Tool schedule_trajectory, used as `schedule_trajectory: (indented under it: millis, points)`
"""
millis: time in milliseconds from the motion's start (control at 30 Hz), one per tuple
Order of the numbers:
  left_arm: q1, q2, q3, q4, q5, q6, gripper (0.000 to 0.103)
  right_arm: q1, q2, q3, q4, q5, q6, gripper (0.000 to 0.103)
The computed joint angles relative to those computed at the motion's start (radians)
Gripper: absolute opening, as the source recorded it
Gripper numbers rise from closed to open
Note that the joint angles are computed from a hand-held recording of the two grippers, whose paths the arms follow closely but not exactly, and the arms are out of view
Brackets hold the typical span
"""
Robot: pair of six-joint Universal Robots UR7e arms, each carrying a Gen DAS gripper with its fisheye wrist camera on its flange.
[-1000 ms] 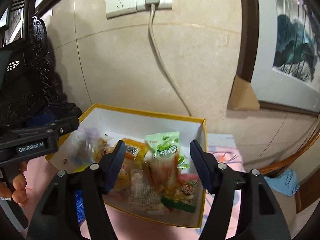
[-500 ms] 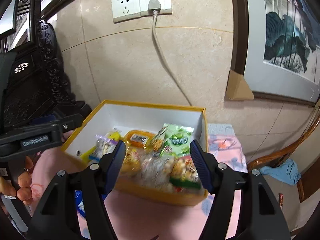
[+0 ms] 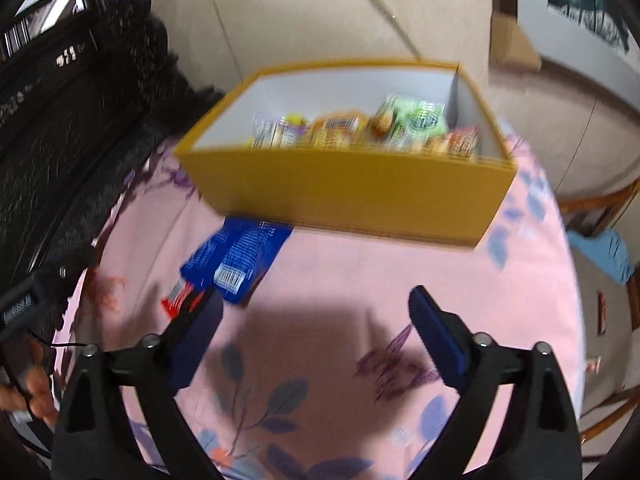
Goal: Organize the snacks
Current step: 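Move both open tools back toward the blue bag and red bar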
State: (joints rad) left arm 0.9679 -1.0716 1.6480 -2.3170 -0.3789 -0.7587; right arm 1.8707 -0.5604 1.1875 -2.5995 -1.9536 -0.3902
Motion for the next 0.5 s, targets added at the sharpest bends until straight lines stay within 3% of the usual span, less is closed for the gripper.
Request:
schedule_trajectory:
  millis: [133,267,333,500]
  points:
    - [-0.005,-0.048,0.057,0.165,-0.018,-0.158,0.095,0.012,0.021,-0.014,0.055,-0.018,0.068,0.097]
    - [-0.017,-0.091,0.11,0.198,-0.04,-0.226,0.095,0.022,0.086,-0.121,0.138,0.024,0.172,0.1]
    - [-0.023,-0.106,0.128,0.196,-0.037,-0.248,0.095,0.031,0.151,-0.219,0.187,0.037,0.223,0.1]
    - [-0.026,-0.143,0.157,0.228,-0.044,-0.335,0.096,0.046,0.325,-0.491,0.363,-0.024,0.344,0.101]
